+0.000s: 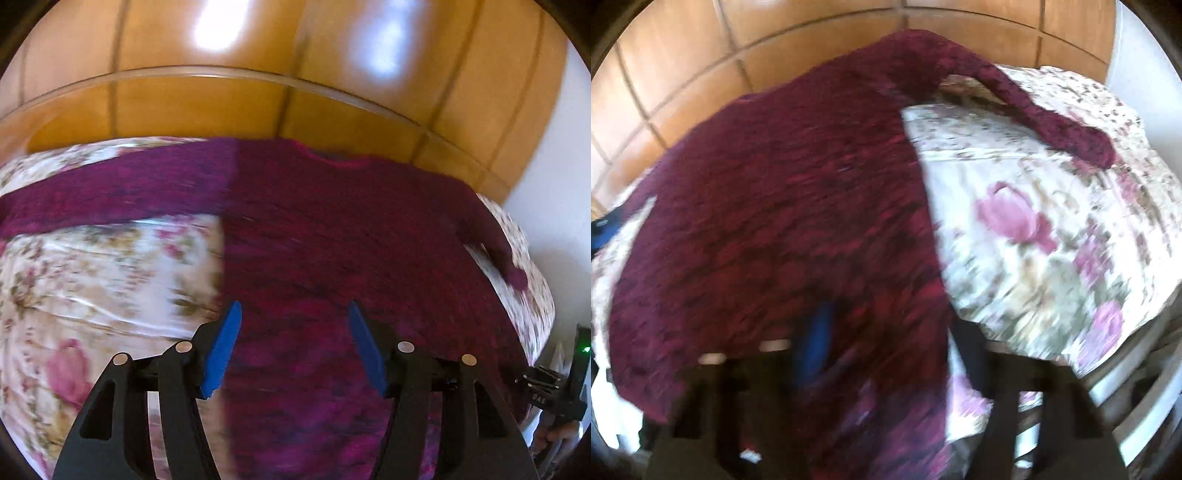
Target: Fold small clothes
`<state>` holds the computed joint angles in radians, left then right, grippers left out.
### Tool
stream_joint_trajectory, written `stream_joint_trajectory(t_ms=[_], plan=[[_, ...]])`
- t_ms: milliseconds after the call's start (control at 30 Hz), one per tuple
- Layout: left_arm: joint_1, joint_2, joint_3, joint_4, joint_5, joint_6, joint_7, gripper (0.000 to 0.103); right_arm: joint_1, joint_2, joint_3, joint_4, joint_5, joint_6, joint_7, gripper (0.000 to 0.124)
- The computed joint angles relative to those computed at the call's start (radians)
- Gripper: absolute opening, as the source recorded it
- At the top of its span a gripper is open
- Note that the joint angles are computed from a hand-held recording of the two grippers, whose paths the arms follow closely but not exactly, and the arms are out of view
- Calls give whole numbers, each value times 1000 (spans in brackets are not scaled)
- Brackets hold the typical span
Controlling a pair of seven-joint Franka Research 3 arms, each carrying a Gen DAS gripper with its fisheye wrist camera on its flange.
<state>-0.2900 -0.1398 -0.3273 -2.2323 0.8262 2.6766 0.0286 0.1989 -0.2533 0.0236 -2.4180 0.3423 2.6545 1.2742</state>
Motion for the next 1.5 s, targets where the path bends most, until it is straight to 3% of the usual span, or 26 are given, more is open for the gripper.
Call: stream_joint_trajectory(t_ms=[133, 233, 300, 333, 367, 533, 700, 867, 967, 1033, 1100, 1200, 1233, 1333, 1500], plan=[[-35, 75, -12, 71, -30, -34, 58, 59, 16, -26, -25, -1, 43, -57, -67, 19], [-59, 126, -4, 121, -6, -90, 117, 59, 21, -6, -85, 46, 171, -158, -148, 24], [-80, 157, 1, 150, -10, -130, 158, 64, 3, 18, -120, 82, 297, -181, -179, 56], [-84, 164, 9, 149, -23, -127, 179, 71, -10, 31, -135, 96, 378, -158, -187, 66], [-91, 172, 13, 153, -33, -132, 188, 71, -24, 47, -145, 111, 448, -132, -189, 75], [-103, 189, 38, 135, -25, -114, 164, 79, -112, 235, -182, 282, 786, -104, -165, 75], [-113, 198, 46, 128, 45, -112, 91, 84, -199, 448, -146, 476, 941, -95, -42, 63], [-118, 211, 49, 134, 67, -113, 61, 87, -240, 585, -101, 628, 876, -27, 95, 51], [-117, 213, 52, 136, 60, -107, 67, 89, -218, 635, -124, 717, 621, -31, 223, 13], [-117, 214, 53, 136, 57, -103, 70, 90, -202, 666, -145, 777, 459, -1, 225, 12], [-116, 215, 55, 137, 55, -100, 75, 90, -159, 667, -177, 797, 292, 89, 235, 11], [-117, 218, 55, 144, 51, -108, 82, 91, -45, 709, -312, 850, -15, 270, 327, 11], [-117, 222, 55, 148, 52, -112, 83, 92, -31, 749, -341, 900, -77, 277, 345, 12], [-122, 233, 56, 160, 52, -128, 86, 94, 23, 874, -437, 1027, -249, 259, 393, 12], [-129, 244, 60, 173, 52, -141, 88, 95, -48, 1079, -409, 1290, -298, -35, 492, 14]])
